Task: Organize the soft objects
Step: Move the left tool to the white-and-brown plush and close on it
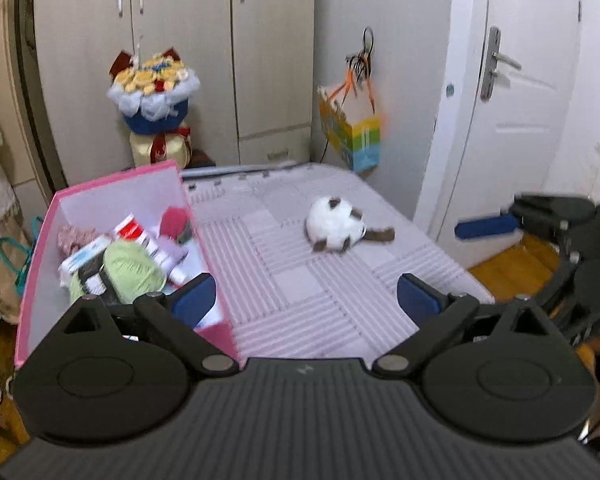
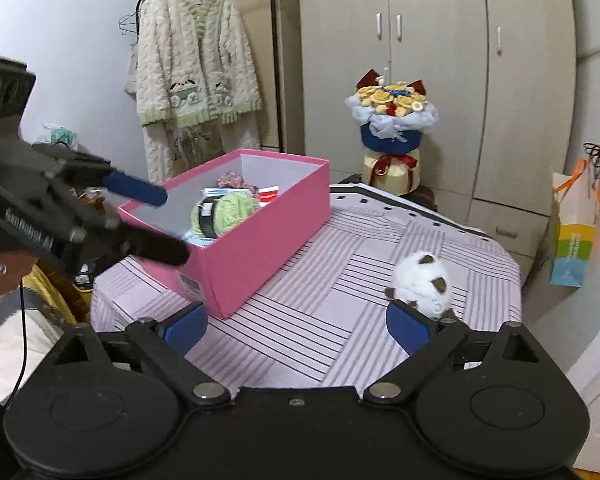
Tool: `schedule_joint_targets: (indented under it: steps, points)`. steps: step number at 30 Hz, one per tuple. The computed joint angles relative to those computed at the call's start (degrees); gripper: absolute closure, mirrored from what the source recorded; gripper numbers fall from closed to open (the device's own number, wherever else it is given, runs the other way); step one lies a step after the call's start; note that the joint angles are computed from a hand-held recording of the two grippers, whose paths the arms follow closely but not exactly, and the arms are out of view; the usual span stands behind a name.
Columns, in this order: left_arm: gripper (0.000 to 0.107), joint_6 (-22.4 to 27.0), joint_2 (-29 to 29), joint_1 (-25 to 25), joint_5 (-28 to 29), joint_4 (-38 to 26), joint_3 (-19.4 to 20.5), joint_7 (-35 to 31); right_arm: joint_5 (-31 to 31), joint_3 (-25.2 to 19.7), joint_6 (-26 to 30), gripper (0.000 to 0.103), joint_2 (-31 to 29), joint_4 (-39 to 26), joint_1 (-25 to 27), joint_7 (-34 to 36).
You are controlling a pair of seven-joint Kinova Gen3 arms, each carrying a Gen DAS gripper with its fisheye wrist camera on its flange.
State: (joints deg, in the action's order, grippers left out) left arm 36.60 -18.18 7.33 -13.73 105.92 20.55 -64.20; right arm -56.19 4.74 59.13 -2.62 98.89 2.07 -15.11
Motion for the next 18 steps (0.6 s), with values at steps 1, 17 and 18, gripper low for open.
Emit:
schedule_joint_targets:
  steps: [1, 17, 18]
  points:
    - [0.009, -0.96, 0.39, -0.47, -0.58, 0.12, 0.78, 0.67, -0.24, -0.05, -1.02, 0.005, -0.07, 0.68, -0.03, 0.47]
    - [0.01, -17.09, 13.21, -1.41, -12.71, 2.12, 3.4, 18.97, -17.99, -2.79, -0.96, 0.005, 13.0, 3.34, 7.39, 18.14]
    - [0.01, -17.77, 14.35, -1.16, -14.09, 1.92, 2.84, 21.3, -19.26, -3.46, -0.87, 0.005, 14.14, 3.31, 8.05, 18.8]
